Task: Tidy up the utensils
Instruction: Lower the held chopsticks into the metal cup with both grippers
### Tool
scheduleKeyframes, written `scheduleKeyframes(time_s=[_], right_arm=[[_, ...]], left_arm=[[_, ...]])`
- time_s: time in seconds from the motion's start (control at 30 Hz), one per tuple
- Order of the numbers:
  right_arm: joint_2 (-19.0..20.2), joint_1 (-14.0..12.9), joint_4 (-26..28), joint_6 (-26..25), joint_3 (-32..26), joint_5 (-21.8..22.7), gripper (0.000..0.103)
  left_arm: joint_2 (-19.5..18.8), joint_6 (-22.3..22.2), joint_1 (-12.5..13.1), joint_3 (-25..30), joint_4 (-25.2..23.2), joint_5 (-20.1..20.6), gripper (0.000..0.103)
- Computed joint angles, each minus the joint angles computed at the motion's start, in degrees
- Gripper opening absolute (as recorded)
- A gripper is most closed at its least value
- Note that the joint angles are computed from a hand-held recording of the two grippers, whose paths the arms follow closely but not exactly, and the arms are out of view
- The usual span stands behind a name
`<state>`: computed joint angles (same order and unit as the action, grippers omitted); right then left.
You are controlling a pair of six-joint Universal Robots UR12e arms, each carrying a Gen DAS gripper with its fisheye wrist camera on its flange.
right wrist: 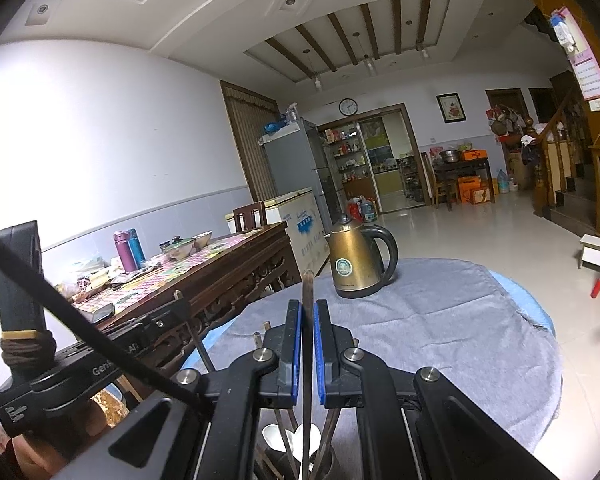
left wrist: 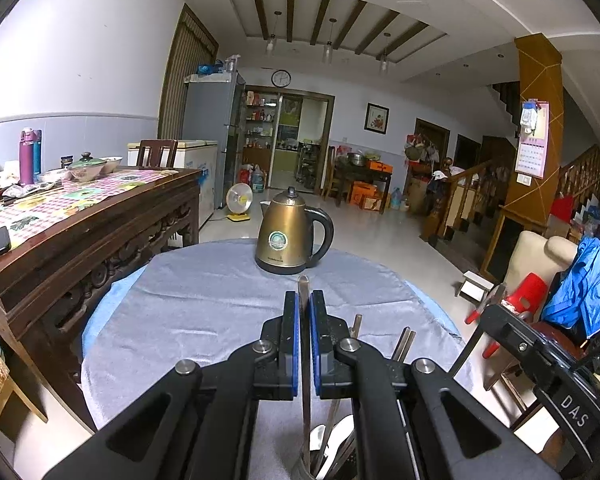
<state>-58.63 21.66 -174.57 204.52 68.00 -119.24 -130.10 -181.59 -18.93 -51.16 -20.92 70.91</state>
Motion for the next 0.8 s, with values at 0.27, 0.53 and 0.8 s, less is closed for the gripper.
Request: scheduleKeyframes(time_s=[0.27, 0.53, 0.8], right_arm=[[-0.38, 0.12, -0.82, -0.51, 0.84, 0.49, 0.007], [-0.74, 0.09, -0.52, 0.01, 1.28, 0.71, 0.007], [-0.79, 0.09, 0.08, 0.50, 1.35, 1.36, 0.007]], left_arm=[[-0.18, 0.21, 0.20, 0.15, -0.27, -0.15, 0.006], [-0.29, 0.50, 0.46, 0.23, -1.43, -0.60, 0.006], [-0.39, 0.88, 0.44, 0.29, -2.25, -0.57, 0.006]])
